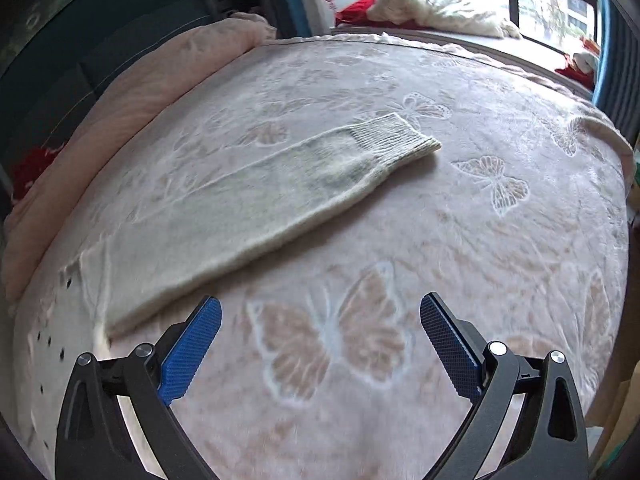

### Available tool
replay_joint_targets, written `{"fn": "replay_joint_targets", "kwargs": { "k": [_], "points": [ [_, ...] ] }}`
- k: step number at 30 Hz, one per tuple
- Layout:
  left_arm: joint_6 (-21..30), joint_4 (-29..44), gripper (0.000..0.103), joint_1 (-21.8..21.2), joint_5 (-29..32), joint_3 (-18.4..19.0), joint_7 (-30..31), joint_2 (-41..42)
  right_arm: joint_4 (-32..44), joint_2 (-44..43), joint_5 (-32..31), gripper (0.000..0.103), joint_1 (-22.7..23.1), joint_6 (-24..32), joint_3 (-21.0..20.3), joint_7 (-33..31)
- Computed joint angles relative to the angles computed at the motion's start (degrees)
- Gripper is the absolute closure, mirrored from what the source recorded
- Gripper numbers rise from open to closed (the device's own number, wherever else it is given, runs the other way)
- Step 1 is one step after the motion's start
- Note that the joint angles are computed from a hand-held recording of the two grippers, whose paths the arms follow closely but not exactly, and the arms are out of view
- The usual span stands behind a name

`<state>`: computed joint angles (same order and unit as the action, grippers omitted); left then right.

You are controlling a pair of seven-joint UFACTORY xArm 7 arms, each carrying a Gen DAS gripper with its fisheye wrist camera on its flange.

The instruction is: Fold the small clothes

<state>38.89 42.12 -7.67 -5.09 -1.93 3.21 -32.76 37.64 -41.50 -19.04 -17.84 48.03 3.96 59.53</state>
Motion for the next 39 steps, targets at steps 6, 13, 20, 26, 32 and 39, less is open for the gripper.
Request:
{"fn": "replay_joint_targets", "kwargs": {
  "k": [6, 13, 20, 26, 32, 39],
  "points": [
    [0.2, 3.8, 0.005, -0.7, 0.5, -1.6, -1.5, 5.5, 1.6, 10.9, 4.0, 0.008, -4.5, -11.1, -7.2, 2.9],
    [-0.6, 6.7, 0.005, -1.1, -0.1, -1.0, -1.7, 9.6, 5.5, 17.3, 5.3, 0.092, -5.4, -18.3, -7.6, 3.4],
    [-1.7, 8.5, 0.005, -1.1, -4.4, 1.4, -0.1, 11.1, 24.6, 26.9, 1.0, 0.095, 3.7, -30.5, 0.2, -5.6],
    [-1.0, 12.4, 0.005, -0.1, -10.9, 4.0, -0.7, 13.0, 51.8, 50.6, 16.2, 0.09, 21.9, -28.7, 5.2, -28.1],
    [0.9, 21.2, 0.005, 0.6, -16.7, 5.6, 2.5, 19.7, 61.3, 62.3, 19.9, 0.067, 31.1, -23.0, 5.8, -29.8],
    [7.9, 44.5, 0.005, 2.6, -30.7, 2.6, 6.0, 40.5, 33.5, 44.1, 13.7, 0.05, 33.5, -26.4, -0.8, -12.7]
  ]
}}
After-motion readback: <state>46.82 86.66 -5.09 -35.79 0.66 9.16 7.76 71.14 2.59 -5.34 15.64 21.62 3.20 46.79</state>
